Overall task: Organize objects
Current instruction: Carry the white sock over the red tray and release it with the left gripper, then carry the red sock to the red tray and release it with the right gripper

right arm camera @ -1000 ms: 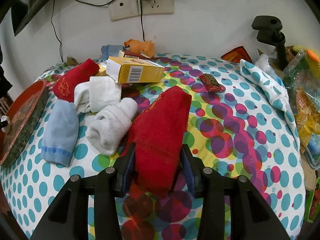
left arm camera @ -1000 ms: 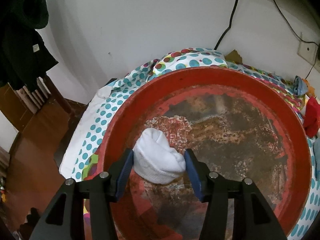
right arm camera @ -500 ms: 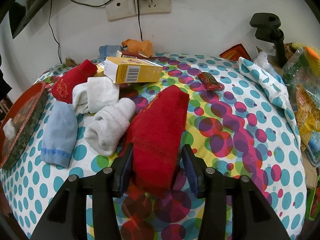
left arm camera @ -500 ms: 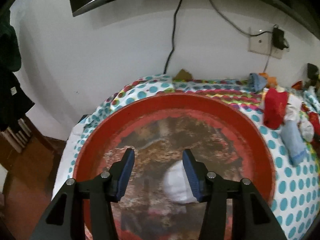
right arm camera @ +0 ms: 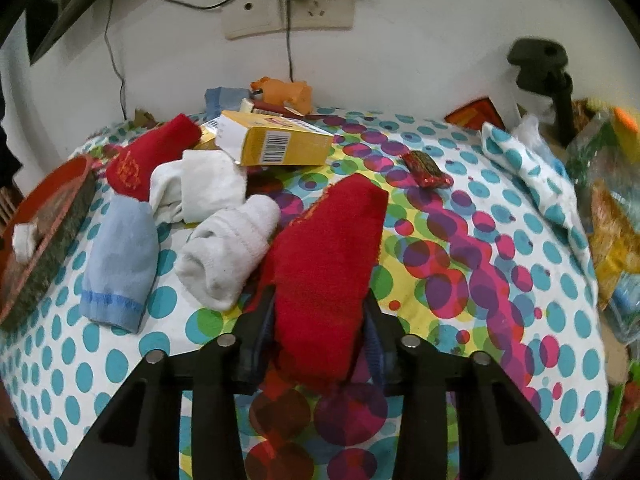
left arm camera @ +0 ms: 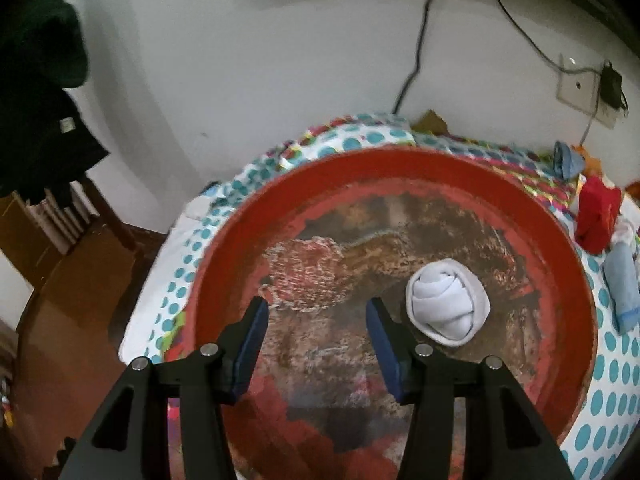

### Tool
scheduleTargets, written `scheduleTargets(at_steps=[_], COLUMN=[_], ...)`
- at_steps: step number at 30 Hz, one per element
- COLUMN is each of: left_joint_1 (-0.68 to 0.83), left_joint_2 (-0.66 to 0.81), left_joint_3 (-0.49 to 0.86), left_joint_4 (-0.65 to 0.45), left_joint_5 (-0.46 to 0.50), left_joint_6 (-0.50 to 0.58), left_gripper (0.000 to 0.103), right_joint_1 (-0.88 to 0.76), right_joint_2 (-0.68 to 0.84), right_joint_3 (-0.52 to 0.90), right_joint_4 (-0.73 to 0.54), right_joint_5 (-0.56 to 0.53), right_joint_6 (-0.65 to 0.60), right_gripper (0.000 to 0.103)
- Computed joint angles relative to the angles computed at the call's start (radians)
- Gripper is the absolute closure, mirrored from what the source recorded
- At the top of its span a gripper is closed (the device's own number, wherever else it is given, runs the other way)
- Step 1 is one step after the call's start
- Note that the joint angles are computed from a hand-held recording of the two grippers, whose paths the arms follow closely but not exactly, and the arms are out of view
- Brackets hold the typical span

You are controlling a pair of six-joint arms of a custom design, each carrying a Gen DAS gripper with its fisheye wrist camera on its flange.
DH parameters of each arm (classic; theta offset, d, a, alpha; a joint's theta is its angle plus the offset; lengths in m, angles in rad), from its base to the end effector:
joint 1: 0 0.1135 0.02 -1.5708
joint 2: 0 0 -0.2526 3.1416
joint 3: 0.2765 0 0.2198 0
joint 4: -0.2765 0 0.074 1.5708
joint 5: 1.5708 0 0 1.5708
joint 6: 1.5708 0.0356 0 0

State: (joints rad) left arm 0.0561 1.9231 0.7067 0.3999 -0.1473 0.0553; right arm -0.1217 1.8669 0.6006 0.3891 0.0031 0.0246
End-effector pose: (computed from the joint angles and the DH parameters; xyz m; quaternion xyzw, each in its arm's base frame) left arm 0.3108 0.0227 0.0935 -0.0275 0.9272 0.0887 0.3629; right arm 0.2823 -0.0346 0.0871 0.0693 0.9379 -0.0180 0.3394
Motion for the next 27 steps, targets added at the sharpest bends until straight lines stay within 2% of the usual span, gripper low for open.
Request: scheduleTargets(at_steps=[2,8,18,22,27], left_joint_1=[0.000,0.029,0.117,0.139,0.164], left_joint_2=[-0.036,-0.109,-0.172,-0.177,-0.166], left_joint_3=[-0.055,-0.148,-0.287,-0.287,-0.289], left_joint_4=[0.044,0.083,0.243,0.238,0.249], left_joint_5=[0.006,0.049,0.132,0.148,0.148], left_joint_6=[-0.011,0.005,0.043,0.046,0.056], left_gripper=[0.051,0.051,0.051,0.051,0.051], right_joint_1=[0.023,0.044,0.138,0.258,0.446], right_joint_2=[-0.003,-0.022,-0.226,-0.246,-0.161], right_joint_3=[-0.002,-0.008,0.001,0.046,0.179], right_joint_4=[0.003,-0.002,-0.162,-0.218,-0.265], right_joint_5=[0.035,0.060,0.135,0.173,0.201], right_joint_6=[-0.005,0.030,0.127,0.173,0.229], right_gripper=[0.071,0.078,0.080,0.080,0.080])
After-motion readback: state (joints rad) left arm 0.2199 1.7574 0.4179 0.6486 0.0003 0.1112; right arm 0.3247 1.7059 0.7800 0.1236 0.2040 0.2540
